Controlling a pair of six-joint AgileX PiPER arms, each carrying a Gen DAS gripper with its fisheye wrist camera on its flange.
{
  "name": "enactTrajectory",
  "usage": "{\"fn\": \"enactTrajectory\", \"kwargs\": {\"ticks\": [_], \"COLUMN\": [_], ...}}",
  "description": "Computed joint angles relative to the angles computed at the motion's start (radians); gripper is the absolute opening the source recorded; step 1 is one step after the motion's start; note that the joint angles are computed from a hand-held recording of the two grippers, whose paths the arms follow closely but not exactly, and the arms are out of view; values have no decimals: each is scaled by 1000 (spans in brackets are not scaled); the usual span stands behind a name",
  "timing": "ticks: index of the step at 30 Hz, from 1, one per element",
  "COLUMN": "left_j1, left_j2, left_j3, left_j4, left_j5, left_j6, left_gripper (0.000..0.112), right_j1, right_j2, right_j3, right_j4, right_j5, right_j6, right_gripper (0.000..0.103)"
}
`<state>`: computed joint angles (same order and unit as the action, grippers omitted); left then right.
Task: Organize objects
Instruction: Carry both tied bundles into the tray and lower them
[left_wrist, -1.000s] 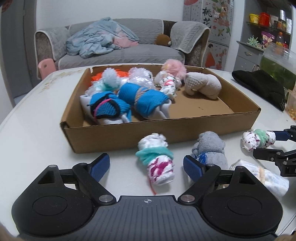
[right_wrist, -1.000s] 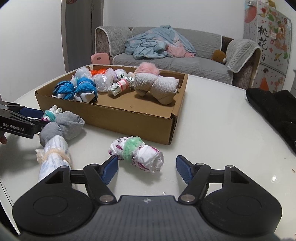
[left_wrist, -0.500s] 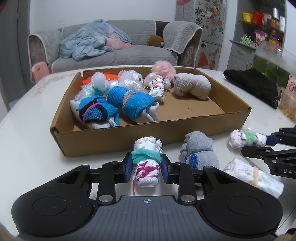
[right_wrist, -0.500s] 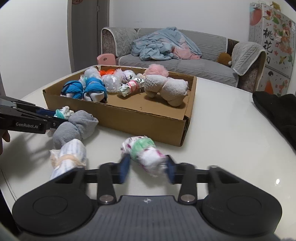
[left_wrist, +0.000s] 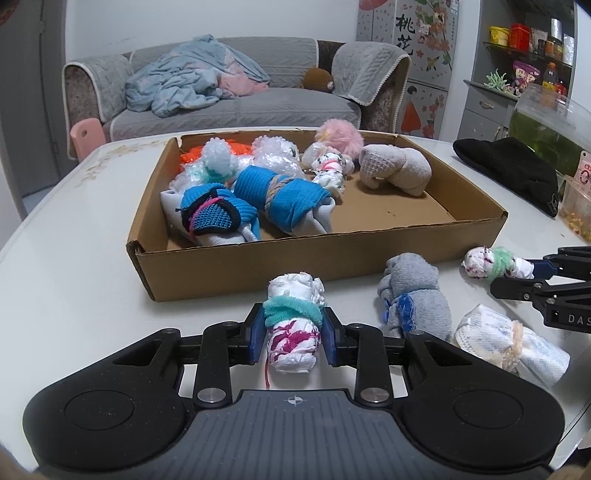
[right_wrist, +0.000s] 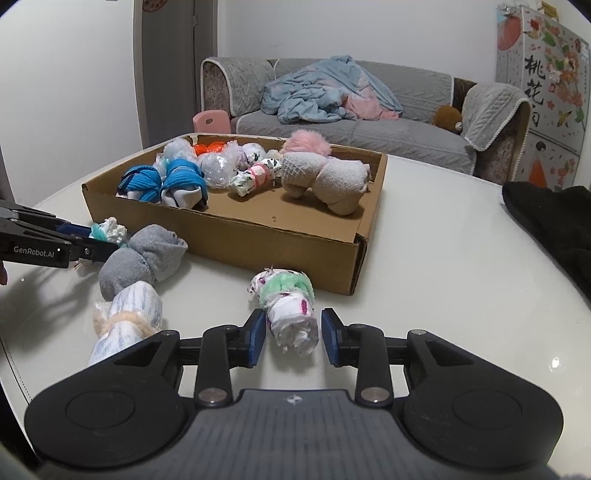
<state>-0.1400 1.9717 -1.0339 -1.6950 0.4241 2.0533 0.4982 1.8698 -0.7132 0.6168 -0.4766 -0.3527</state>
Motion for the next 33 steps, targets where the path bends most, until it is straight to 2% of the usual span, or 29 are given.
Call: {"fn": "enactTrajectory", "kwargs": {"ticks": [6,9,16,24,29,33], "left_j1": [5,8,51,90,80,44], "left_j2": [-1,-9,-64,-157,-169,-148], "left_j3": [7,14,31,-65,-181,-294], "left_j4": [-12,-6,90,343,494,601], "left_j5": [6,6,41,82,95,114], "left_j6": [24,22,-39,-275,-443,-578], "left_gripper": [38,37,37,37,37,37], "right_j1": [-21,-21,-34,-119,-209,-253], "right_j2": [16,4,-106,-249,-287,-265], "right_j3": [-13,2,74,50,-32,-123], "right_j4": [-68,-98,-139,-182,-385,-557], "right_j5": [-2,-10,-4,99,192,254], "right_j6": [67,87,78,29,161,290], "right_gripper": [31,24,23,24,24,24]}}
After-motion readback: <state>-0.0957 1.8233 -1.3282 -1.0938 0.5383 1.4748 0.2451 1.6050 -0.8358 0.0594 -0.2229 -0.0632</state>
